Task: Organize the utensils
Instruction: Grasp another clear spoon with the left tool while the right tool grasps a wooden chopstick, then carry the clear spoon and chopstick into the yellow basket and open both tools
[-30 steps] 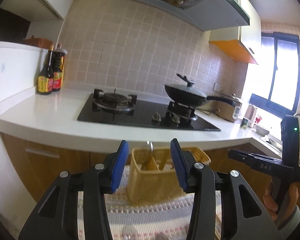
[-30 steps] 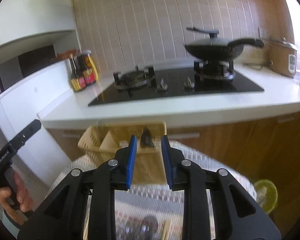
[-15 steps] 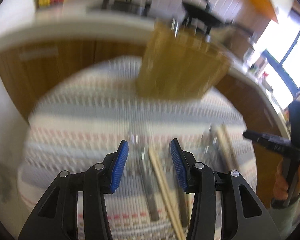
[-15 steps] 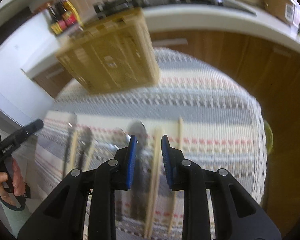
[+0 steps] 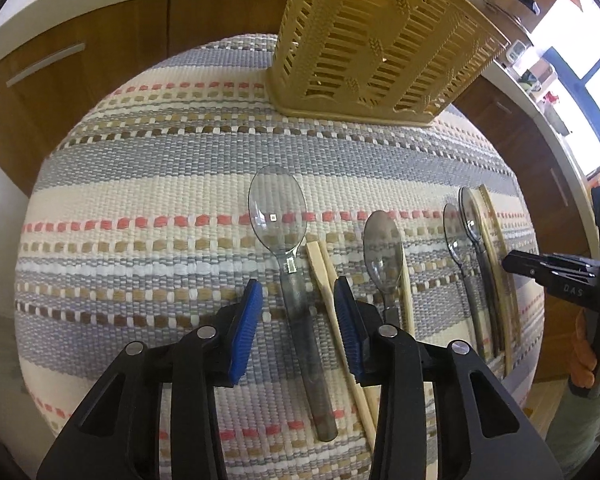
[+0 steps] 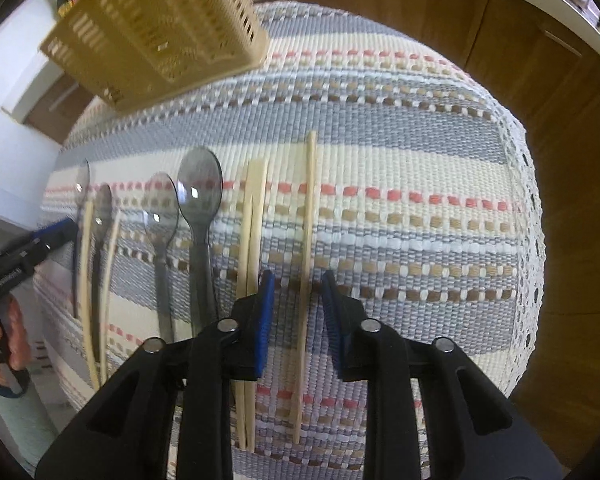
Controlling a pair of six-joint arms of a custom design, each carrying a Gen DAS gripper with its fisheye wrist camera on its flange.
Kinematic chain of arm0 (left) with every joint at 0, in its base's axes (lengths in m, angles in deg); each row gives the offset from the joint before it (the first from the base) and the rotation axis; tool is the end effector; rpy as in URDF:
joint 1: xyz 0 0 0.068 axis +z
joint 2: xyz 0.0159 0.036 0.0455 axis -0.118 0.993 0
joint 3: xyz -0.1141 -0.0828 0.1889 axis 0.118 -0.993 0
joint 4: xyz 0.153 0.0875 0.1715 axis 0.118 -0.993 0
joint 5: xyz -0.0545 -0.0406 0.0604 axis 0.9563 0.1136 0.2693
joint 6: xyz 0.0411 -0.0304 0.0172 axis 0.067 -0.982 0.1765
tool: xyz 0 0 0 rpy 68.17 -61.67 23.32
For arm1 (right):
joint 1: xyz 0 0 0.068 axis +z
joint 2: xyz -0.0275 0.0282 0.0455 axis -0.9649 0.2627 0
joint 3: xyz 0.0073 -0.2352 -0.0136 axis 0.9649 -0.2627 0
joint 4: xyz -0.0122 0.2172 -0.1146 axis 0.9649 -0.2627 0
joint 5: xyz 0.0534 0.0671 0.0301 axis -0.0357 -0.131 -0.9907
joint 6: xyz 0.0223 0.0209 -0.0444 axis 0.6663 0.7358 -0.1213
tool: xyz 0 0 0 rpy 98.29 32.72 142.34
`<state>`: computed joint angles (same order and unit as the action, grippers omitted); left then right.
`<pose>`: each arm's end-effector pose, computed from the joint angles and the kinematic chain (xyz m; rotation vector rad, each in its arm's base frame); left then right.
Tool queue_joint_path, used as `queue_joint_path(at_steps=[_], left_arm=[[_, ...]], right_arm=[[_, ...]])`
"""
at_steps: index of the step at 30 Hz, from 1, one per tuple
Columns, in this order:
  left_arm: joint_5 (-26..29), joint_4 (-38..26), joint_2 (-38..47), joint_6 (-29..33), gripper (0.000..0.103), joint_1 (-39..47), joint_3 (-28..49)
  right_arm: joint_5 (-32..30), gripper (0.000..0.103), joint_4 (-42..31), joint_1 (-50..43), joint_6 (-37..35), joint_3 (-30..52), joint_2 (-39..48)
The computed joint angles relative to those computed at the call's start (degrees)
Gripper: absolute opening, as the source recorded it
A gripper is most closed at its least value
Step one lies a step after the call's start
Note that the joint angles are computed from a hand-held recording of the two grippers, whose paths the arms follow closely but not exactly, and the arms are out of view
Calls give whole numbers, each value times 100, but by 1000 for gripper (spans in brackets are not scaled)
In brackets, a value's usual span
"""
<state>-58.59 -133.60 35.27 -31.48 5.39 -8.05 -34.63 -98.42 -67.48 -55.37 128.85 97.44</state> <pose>0.2947 0.0506 0.2506 0.1742 2.7105 -0.3753 0.2971 0.0430 0.2427 -0.0801 2.8826 0.2399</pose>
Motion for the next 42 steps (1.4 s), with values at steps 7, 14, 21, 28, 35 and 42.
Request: queue_joint_path(at_steps=[7, 14, 21, 28, 35, 42], left_arm=[[-257, -233, 418, -36, 35, -324, 507], [-836, -304, 575, -154, 30, -658, 739], [-1095, -14, 366, -314, 13, -698, 441], [-1094, 356, -177, -465, 1, -807, -54], [-770, 351, -652, -364, 1, -644, -70], [-19, 542, -1416, -568, 1, -479, -122]], right_arm=[[383, 6, -98, 241, -18, 96, 35], [215, 4, -138, 149, -209, 142, 91], [-67, 3, -119, -44, -333, 94, 3], [-353, 3, -171, -356, -540, -142, -521], [-817, 3, -208, -557, -730, -11, -1107], [-1177, 3, -50, -618, -790, 79, -1623]])
